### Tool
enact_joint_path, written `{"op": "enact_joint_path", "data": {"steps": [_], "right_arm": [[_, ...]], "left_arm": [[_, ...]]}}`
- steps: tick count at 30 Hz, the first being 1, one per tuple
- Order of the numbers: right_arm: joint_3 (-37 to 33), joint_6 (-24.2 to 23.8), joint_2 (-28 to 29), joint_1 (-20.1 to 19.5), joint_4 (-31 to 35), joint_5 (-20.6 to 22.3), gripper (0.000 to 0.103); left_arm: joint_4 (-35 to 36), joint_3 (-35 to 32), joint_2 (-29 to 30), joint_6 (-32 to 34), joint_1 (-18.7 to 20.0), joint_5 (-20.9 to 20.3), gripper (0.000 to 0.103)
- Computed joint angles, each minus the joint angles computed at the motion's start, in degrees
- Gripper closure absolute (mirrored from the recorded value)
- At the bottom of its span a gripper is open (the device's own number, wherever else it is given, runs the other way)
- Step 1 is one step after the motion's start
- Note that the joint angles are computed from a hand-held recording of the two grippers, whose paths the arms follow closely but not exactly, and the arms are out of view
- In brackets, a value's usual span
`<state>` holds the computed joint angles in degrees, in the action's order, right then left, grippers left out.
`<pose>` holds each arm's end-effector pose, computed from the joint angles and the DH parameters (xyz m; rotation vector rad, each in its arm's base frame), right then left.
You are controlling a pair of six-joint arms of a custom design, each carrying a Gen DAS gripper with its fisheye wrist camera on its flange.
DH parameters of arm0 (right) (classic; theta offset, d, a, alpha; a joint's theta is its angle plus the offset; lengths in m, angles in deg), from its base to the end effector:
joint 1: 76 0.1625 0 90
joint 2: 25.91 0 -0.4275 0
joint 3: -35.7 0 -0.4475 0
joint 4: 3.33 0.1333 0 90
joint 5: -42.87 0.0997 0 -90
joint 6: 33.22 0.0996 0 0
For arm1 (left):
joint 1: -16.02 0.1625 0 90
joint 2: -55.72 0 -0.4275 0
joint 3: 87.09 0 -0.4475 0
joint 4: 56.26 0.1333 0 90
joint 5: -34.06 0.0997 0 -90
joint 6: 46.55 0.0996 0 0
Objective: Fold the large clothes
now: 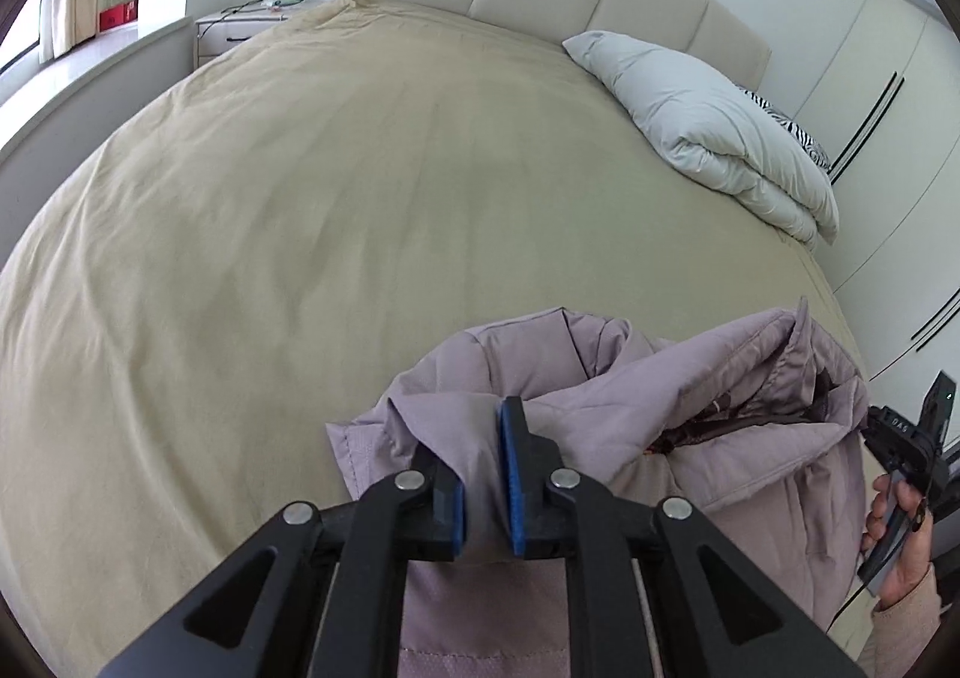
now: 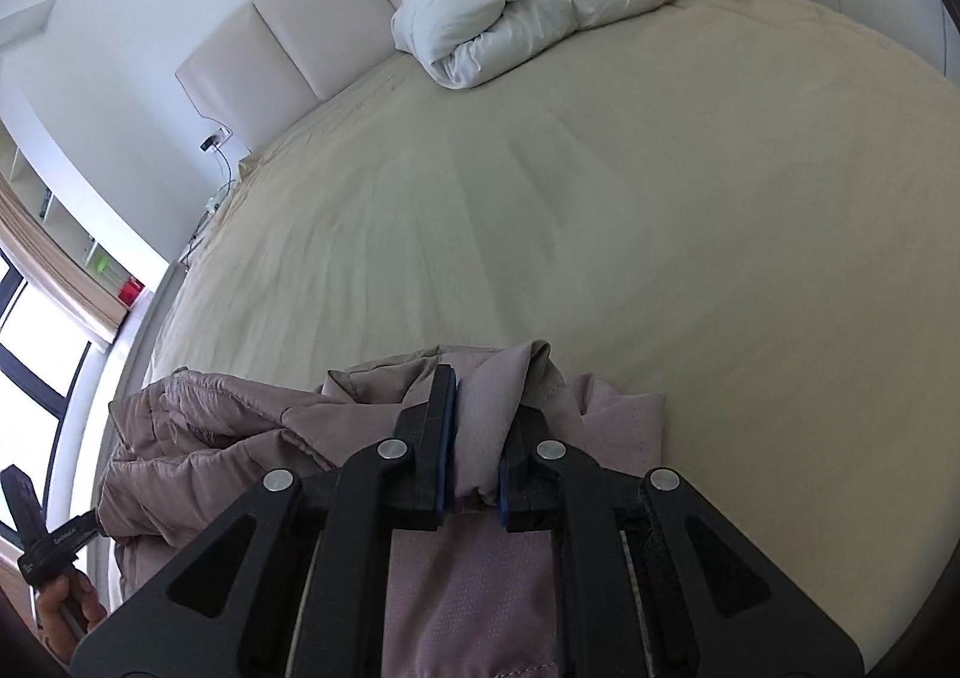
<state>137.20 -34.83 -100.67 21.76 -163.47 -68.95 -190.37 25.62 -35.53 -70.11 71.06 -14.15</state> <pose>0.1829 -0.6291 0.3749 0.0137 -2.6198 1.0650 -0.1388 -0.5469 0.3960 0.0590 2.5464 -0.9176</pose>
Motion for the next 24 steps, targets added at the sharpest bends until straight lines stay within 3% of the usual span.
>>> {"op": "enact_joint_path", "data": {"steps": [2,3,4,6,7,8,10,12,16,18,20,22,24], "right_arm": [[2.2,0.1,-1.5,-1.9,-2.9,5.6,0.086],[2.8,0.1,-2.1,-2.7,-3.4,7.8,0.084],[3.2,0.3,-2.7,-3.1,-3.3,8.8,0.08],[4.3,0.7,-4.4,-3.5,-2.7,9.9,0.052],[4.6,1.1,-5.0,-3.6,-2.8,10.5,0.017],[5.2,1.1,-6.3,-4.0,-2.8,11.6,0.006],[6.0,1.4,-7.8,-3.4,-2.0,11.0,0.006],[5.6,0.5,-8.1,-1.0,1.4,7.6,0.006],[5.1,-10.1,-4.1,7.4,3.8,-4.1,0.006],[4.4,-14.9,-0.8,10.8,2.6,-8.5,0.007],[3.7,-16.8,2.3,13.0,2.3,-11.7,0.007],[2.6,-17.3,5.5,14.1,1.7,-15.0,0.008],[0.9,-14.9,8.4,13.5,2.5,-16.9,0.009]], "left_arm": [[-2.6,1.9,-2.5,-0.4,-0.2,-1.3,0.082],[-3.2,2.8,-3.8,-0.6,-0.9,-0.4,0.075],[-3.9,3.7,-5.1,-1.0,-1.8,1.5,0.061],[-6.9,5.7,-7.7,-0.6,-4.3,6.2,0.048],[-7.6,6.3,-8.7,-0.3,-5.4,8.1,0.047],[-6.8,6.5,-9.2,-0.2,-6.5,9.9,0.047],[-2.9,6.4,-8.6,1.2,-8.8,13.4,0.047],[0.9,6.7,-6.8,2.5,-11.2,17.6,0.047],[2.3,7.5,-1.8,3.9,-13.3,18.7,0.044],[2.3,7.1,1.3,4.5,-13.2,18.7,0.043],[0.4,6.1,4.8,6.1,-12.2,18.8,0.043],[0.7,4.1,8.5,6.7,-10.8,20.2,0.043],[-1.2,2.3,11.6,8.5,-8.7,20.7,0.042]]}}
